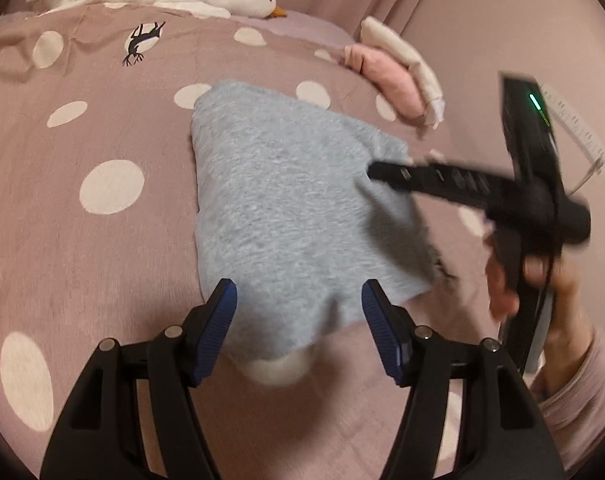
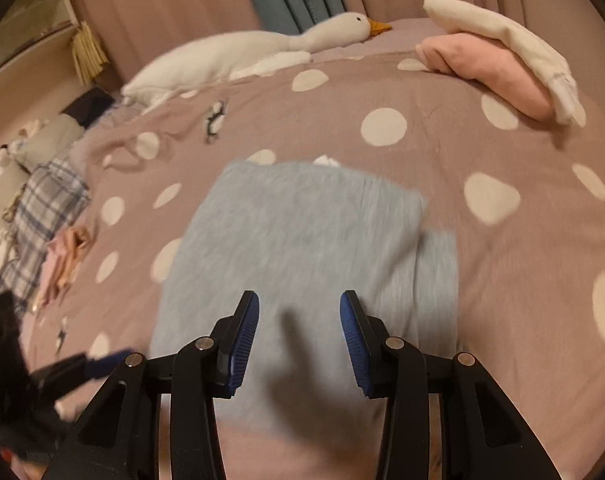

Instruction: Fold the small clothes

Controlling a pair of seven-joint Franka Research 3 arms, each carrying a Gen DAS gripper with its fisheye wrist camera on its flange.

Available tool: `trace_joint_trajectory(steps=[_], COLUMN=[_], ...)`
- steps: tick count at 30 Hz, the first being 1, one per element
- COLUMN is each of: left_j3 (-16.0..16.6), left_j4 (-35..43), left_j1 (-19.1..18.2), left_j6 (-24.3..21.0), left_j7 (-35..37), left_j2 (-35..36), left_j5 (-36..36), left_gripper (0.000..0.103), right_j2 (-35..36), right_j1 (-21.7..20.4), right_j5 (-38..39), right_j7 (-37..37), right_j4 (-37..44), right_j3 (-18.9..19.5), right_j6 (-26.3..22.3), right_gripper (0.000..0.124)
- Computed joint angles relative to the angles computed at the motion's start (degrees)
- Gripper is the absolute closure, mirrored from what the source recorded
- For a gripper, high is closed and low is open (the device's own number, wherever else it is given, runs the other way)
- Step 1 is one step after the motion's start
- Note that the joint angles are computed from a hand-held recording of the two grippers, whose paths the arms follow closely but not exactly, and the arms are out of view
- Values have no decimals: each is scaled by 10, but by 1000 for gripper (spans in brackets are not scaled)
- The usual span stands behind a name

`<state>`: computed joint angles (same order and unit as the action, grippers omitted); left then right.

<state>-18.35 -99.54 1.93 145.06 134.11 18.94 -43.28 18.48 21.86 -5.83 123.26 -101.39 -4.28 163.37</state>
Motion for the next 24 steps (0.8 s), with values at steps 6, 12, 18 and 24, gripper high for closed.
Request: trace_joint_trajectory(steps=[6, 12, 18, 24], left_j3=[12, 1, -10, -5], left_j4=[2, -16, -30, 10], left_j1=[-18, -11, -2, -14], left_j6=[23, 51, 104, 104], left_j7=[-41, -46, -50, -80], left_j2=[20, 10, -8, 16], left_j5=[94, 117, 109, 145], left_gripper=[38, 35, 22, 22], right_j2=[67, 59, -1, -48], right_j1=[-18, -1, 0, -9], right_j5=[41, 12, 3, 13], right_j7=[-1, 20, 8, -28], right_j4=[89, 79, 1, -69], right_j3=[5, -11, -2, 20], right_j6=[-70, -68, 1, 49], right_gripper=[82, 82, 82, 81])
